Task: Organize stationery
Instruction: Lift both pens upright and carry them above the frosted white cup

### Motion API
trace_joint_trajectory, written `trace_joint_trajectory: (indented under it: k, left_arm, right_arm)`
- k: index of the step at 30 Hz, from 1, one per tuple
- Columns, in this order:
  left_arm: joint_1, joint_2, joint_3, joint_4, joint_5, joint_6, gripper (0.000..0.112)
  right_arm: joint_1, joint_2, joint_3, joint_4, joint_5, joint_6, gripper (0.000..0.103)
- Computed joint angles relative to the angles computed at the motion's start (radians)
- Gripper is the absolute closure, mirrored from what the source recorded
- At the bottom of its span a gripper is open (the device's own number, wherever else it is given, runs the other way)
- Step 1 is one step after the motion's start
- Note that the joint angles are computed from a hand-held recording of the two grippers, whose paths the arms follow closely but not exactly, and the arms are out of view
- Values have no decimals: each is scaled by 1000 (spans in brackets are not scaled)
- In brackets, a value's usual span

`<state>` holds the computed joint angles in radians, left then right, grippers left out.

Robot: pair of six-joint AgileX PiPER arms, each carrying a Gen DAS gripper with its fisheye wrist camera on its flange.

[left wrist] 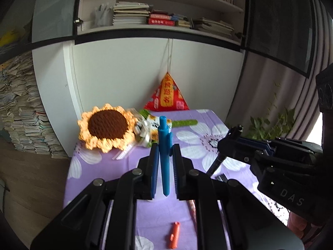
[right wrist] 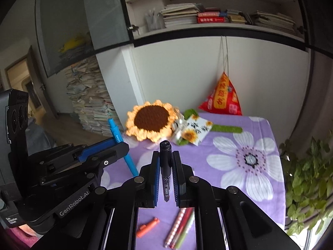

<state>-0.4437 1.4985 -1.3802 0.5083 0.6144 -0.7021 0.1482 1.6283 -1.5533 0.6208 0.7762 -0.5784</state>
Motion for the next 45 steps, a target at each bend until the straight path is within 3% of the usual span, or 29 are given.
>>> trace_joint_trajectory:
  k: [13, 26, 45]
  left_arm:
    - [89, 100, -97, -55, -21, 83, 101]
    - [184, 210, -112, -288, -54, 288, 101]
    - [205, 269, -139, -361, -34, 354, 101]
  right_arm:
    - [93, 200, -268, -81, 20, 102, 91]
    - [108, 433, -468, -143, 131, 188, 91]
    - [105, 545, -599, -162, 221, 232, 91]
